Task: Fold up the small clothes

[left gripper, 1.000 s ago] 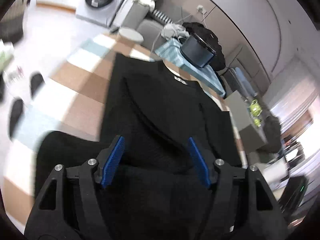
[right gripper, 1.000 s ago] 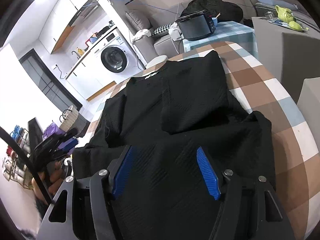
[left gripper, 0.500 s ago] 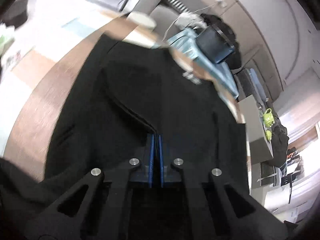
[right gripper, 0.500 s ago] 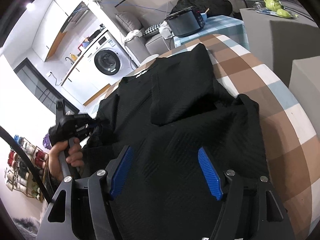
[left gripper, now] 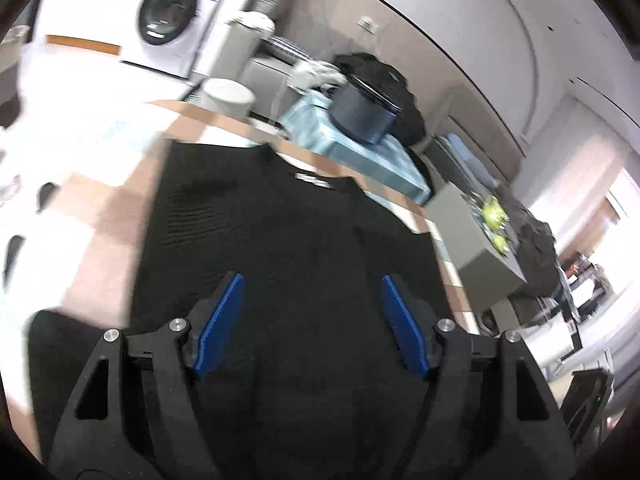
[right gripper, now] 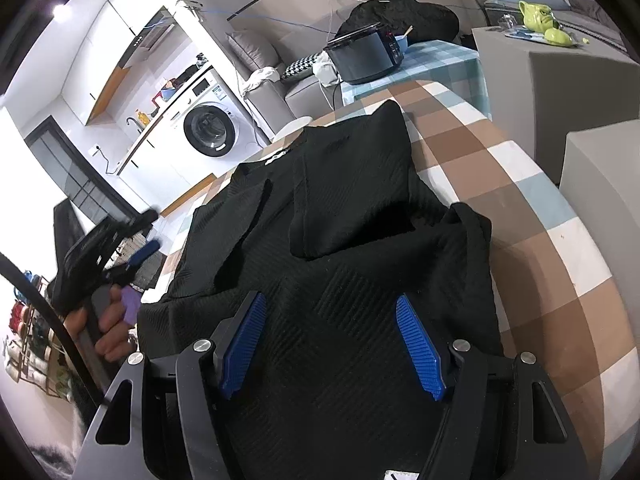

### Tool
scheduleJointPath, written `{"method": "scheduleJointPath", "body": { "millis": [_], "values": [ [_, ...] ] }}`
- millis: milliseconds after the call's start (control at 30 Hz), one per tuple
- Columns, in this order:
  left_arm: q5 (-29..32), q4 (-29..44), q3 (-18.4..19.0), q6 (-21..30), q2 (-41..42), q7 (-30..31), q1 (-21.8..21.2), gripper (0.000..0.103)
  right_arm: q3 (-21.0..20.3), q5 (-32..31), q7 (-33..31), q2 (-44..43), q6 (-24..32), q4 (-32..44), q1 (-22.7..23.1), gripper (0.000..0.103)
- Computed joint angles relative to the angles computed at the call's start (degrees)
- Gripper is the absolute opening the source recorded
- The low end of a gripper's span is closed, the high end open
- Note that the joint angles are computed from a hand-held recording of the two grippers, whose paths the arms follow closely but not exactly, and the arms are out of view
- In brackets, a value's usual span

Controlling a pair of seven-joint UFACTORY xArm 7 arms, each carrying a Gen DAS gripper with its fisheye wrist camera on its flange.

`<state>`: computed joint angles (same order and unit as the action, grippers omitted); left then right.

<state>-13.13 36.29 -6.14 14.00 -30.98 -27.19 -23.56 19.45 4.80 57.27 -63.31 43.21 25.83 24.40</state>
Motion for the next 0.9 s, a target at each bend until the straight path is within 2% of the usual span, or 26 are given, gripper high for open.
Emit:
{"method": "scheduleJointPath", "body": {
  "millis": [100, 233, 300, 467, 567, 633, 900],
  "values": [
    [1.75, -6.6, -0.26, 6.1, -11.75, -1.62, 3.23, 0.068, -0.36, -0.6, -1.06, -0.36, 0.43, 0.66, 0.15, 0.069],
    [4.22, -14.14, 0.69, 18.85, -28.71, -3.22, 7.99, 0.07, -0.96, -1.26, -2.89, -3.55, 3.36, 1.02, 0.37, 0.069],
    [6.61, -16.58, 0.36, 26.59, -36.14, -3.44, 10.83, 0.072, -1.06, -1.69, -3.64, -6.59, 7.55, 0.99, 0.22, 0.069],
    [9.84, -21.32, -0.01, 40.02, -48.22, -2.23, 13.2, 0.072, -1.36, -0.06, -2.77, -16.33, 17.01, -2.23, -0.12, 0.069],
    [9.55, -23.44, 1.25, 44.19, -51.33, -1.27, 13.67, 0.072, -2.01, 1.87, -2.6, -21.35, 19.49, -5.26, 0.13, 0.069],
    [8.9, -24.59, 2.0, 45.18, -51.99, -0.89, 14.16, 0.072, -1.84, 2.92, -3.03, -22.82, 19.94, -6.99, 0.33, 0.069],
    [7.73, -22.25, -0.91, 34.77, -37.0, -0.75, 12.91, 0.072, -1.79, 5.7, -5.02, -21.25, 16.93, -10.07, 2.0, 0.067]
  ]
}}
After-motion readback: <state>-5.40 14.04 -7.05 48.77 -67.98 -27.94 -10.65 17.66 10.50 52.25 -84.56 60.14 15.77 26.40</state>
